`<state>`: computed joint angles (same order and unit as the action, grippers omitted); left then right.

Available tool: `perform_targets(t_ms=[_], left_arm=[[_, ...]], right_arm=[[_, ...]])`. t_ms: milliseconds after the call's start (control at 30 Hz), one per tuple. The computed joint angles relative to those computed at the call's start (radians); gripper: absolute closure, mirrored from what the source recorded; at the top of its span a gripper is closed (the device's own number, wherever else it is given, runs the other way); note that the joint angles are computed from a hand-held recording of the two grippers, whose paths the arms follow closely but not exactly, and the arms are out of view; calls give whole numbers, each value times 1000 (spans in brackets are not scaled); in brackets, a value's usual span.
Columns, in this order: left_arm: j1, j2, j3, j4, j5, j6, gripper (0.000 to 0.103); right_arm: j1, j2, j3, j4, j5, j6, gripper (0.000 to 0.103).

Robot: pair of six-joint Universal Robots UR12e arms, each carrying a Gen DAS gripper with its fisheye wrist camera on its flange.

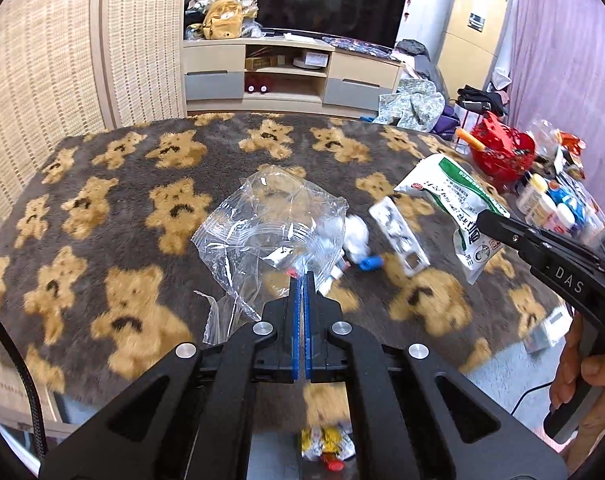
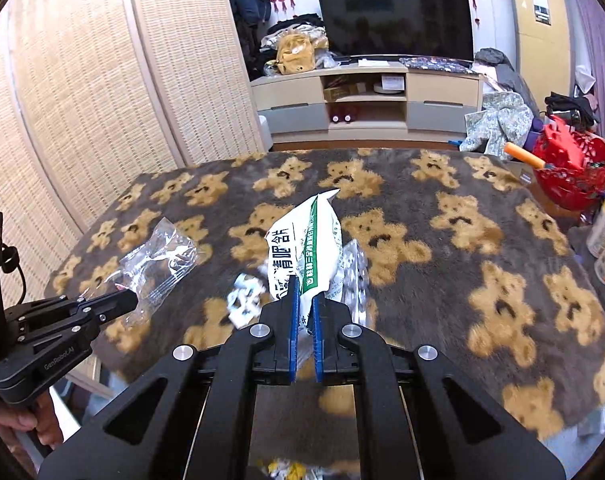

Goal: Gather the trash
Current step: 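Carry the plastic bag and packet over the clear bin and open both tools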

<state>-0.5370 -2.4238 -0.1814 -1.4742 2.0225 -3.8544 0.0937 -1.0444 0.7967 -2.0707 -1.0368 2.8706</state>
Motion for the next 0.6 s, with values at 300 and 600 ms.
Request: perform_targets(t_ms=[300, 600], left_arm=[[-71, 129, -252, 109, -2, -47, 103], [-125, 204, -443, 186, -71, -80, 103]], right_arm=[[-46, -173, 251, -36, 5, -53, 95], [-98, -287, 450, 47, 27, -117, 95]])
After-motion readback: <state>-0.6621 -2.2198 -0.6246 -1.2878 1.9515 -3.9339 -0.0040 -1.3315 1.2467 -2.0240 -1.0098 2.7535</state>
